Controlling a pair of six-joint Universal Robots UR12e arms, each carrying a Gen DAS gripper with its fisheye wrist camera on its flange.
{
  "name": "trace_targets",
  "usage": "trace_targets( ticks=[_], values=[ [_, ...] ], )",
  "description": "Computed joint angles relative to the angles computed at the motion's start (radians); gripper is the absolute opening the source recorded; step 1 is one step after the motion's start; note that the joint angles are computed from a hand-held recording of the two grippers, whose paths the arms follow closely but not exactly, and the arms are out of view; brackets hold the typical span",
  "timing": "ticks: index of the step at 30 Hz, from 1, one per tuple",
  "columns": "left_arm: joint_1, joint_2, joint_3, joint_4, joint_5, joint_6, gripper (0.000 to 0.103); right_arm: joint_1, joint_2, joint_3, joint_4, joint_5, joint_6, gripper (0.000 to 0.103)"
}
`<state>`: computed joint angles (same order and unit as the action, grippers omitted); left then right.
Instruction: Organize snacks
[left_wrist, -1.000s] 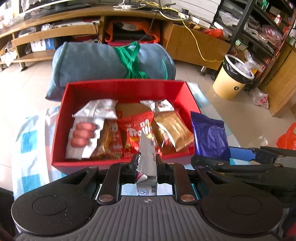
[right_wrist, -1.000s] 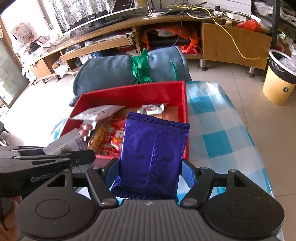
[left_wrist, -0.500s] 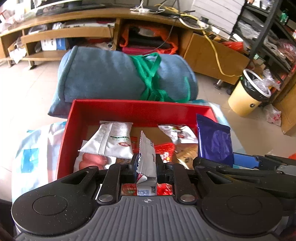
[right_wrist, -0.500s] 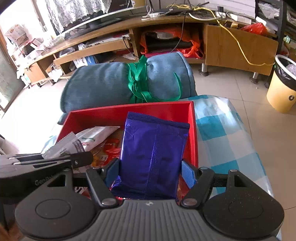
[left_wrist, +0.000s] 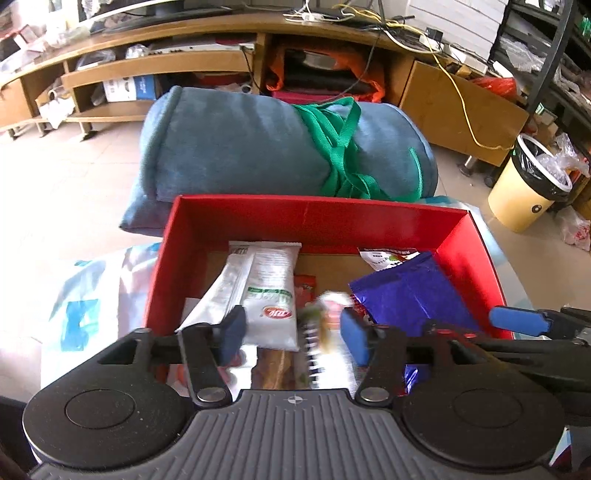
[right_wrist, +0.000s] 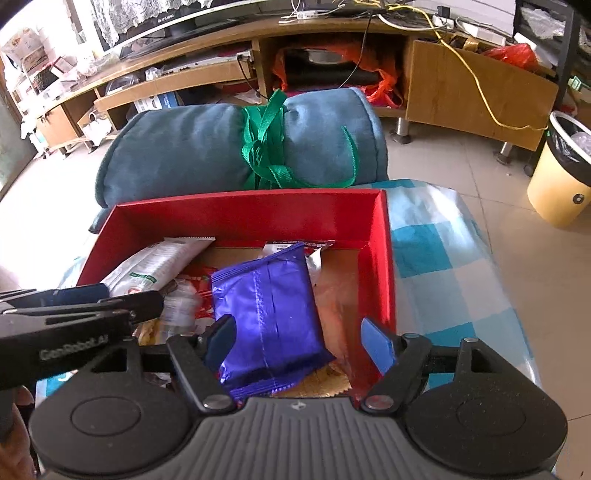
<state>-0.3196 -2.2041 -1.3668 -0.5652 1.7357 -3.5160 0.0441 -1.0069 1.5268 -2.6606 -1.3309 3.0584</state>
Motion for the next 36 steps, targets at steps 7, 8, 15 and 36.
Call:
trace_targets(
  ticks=[7,8,15,36],
  values=[
    [-0.012,0.034,-0.042,0.013,0.044,0.009,0.077,0.007,-0.033,0.048,-0.074,-0.039,-0.001,0.075],
    [-0.012,0.039,-0.05,0.018,0.045,0.007,0.078,0.007,-0.039,0.056,-0.079,-0.042,0.003,0.075],
    [-0.02,0.077,-0.114,0.045,0.061,-0.019,0.085,0.001,-0.085,0.118,-0.1,-0.032,0.011,0.076],
    [-0.069,0.149,-0.239,0.098,0.095,-0.023,0.086,-0.015,-0.196,0.291,-0.13,-0.021,0.019,0.076]
  ],
)
